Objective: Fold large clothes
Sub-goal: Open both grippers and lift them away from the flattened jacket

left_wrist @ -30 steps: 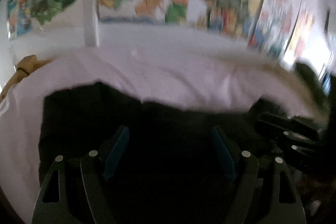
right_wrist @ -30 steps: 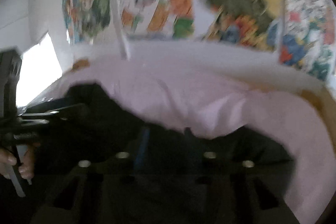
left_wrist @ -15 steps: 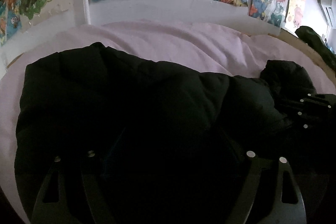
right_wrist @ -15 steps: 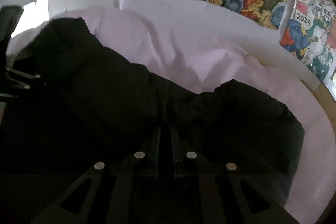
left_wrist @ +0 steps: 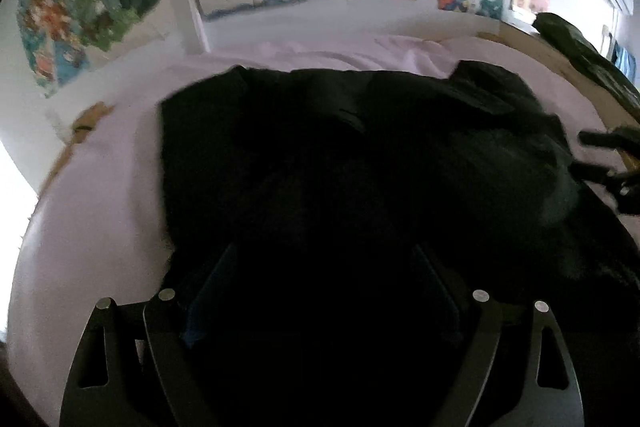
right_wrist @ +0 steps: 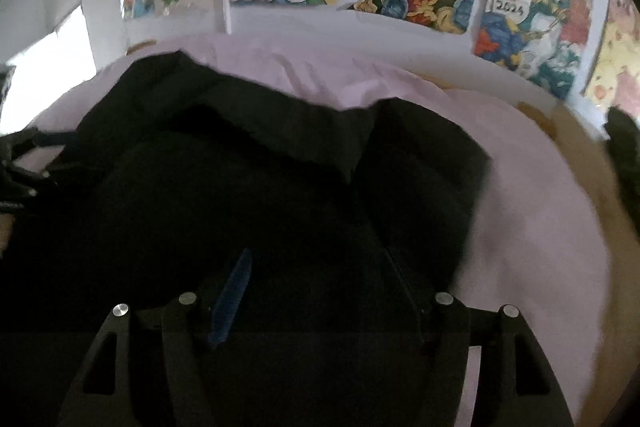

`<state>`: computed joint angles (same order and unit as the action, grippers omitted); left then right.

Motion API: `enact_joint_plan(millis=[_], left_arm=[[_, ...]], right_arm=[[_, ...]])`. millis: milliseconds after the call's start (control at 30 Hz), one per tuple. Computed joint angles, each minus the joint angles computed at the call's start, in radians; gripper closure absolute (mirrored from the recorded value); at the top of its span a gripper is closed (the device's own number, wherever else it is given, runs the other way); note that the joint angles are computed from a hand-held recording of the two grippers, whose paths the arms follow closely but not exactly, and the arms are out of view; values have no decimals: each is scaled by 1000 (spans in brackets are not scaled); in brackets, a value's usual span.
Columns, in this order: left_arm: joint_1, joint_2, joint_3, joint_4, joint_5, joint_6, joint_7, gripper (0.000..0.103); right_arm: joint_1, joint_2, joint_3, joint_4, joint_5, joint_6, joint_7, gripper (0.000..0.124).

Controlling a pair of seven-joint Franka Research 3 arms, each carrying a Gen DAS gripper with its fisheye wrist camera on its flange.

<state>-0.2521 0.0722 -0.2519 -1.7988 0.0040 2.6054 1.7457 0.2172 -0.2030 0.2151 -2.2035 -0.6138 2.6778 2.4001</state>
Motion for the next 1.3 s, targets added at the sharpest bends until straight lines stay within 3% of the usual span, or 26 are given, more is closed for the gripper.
enact_joint_plan(millis=[33,100,300,433,600,767,867,1100,1300], left_arm=[[4,-50,2,-45,-2,11,11,18],[-2,-176,7,-151,11,32,15,18],[-44,-498,33,-371,110,15,9,7],[-107,-641,74,-457,105,-27,43,6],[-151,-828,83,-599,155,-38,88,1],[-216,-954,110,-701,172,-63,173,1],[-257,-1015,125,-757,166,-69,218,1],[-334,-1027,135,-813,160,-108,360,1],[-349,-1027,156,-888,158,-41,469,1]], right_arm=[[13,-42,2,-16,21,-29,-13,56],[41,-158,18,-58,92,-89,-34,39],[87,-345,133,-65,233,-311,-96,22],[128,-426,196,-86,302,-382,-89,21],[170,-496,265,-113,361,-419,-46,21],[195,-509,323,-101,364,-485,-45,21],[224,-523,324,-123,386,-495,-39,21],[286,-515,298,-173,439,-527,-95,21],[325,-523,280,-240,476,-528,-115,21]])
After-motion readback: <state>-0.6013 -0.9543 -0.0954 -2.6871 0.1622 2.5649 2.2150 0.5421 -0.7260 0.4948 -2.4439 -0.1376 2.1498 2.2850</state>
